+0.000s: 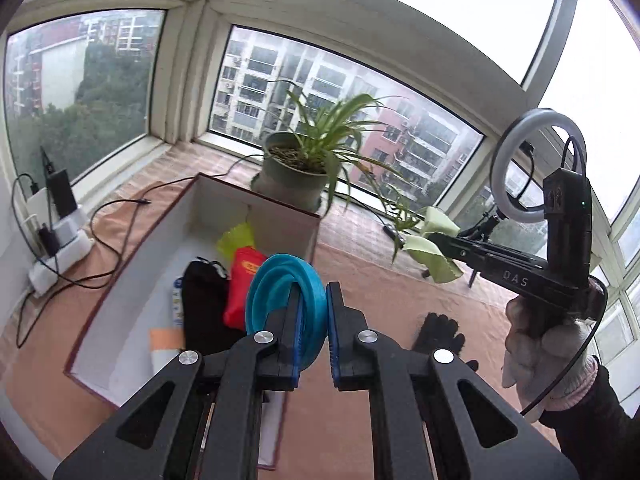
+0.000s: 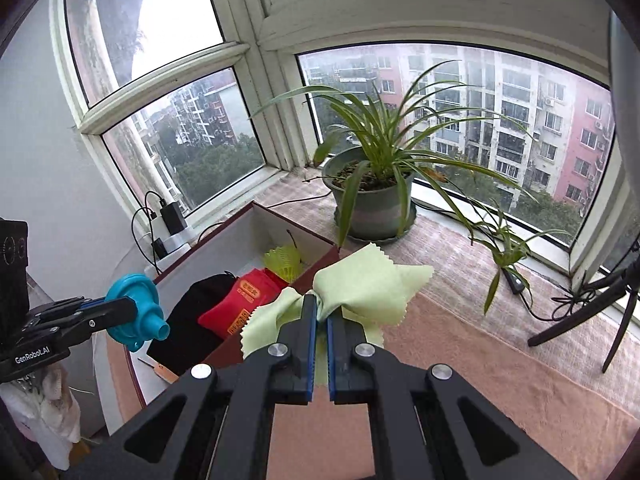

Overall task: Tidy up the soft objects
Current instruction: 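Carry the funnel with the left gripper while the right carries the cloth into the box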

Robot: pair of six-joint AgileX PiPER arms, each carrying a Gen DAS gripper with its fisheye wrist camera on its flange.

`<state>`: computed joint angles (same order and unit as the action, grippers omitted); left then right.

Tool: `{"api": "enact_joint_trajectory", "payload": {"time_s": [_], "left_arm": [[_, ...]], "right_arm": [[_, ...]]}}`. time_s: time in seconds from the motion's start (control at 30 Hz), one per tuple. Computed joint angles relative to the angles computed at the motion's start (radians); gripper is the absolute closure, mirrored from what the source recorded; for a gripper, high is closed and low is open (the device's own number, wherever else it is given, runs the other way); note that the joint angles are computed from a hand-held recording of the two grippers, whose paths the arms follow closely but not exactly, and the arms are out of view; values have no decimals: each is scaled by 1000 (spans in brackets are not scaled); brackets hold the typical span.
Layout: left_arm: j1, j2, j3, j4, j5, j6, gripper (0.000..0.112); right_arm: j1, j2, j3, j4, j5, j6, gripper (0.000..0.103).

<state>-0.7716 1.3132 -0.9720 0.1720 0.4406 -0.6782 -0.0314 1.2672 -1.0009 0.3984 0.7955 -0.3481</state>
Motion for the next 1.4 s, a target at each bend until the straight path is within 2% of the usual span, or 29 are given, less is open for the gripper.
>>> {"api": "enact_joint_trajectory", "payload": {"time_s": [0.17,0.3,0.4,0.47,0.63,0.73,0.77,0.8,0.83,0.87,0.9,1.0,1.27,1.4], "left_arm": [[155,-56,80,-118,10,139,103],[244,-47,119,-231,5,272,103],[278,-20,128,-269,-3,306,103],[316,-4,128,-376,0,413,103],[339,22,122,-411,0,461,103],[354,51,101,-463,22,534,103],[360,61,90,-504,41,581,102],[363,65,86,-512,48,589,98],[357,64,84,-492,49,568,93],[351,65,78,-476,55,555,78],[351,64,78,-478,55,561,67],[346,59,75,-443,52,528,58],[370,22,88,-447,57,505,57],[340,-12,91,-424,68,482,57]], "right_arm": [[144,137,-115,-32,-15,81,99],[237,256,-208,-66,-22,138,99],[281,349,-284,-60,-8,160,99],[297,417,-340,-39,15,172,99],[305,553,-445,20,82,196,99],[296,631,-512,66,156,188,94],[298,657,-539,64,184,201,84],[305,669,-554,44,195,226,69],[311,671,-556,26,192,243,62],[315,666,-551,20,182,245,54],[317,665,-550,20,180,244,51],[317,661,-564,10,204,252,51],[299,576,-519,3,190,237,50],[270,487,-433,13,178,218,50]]}}
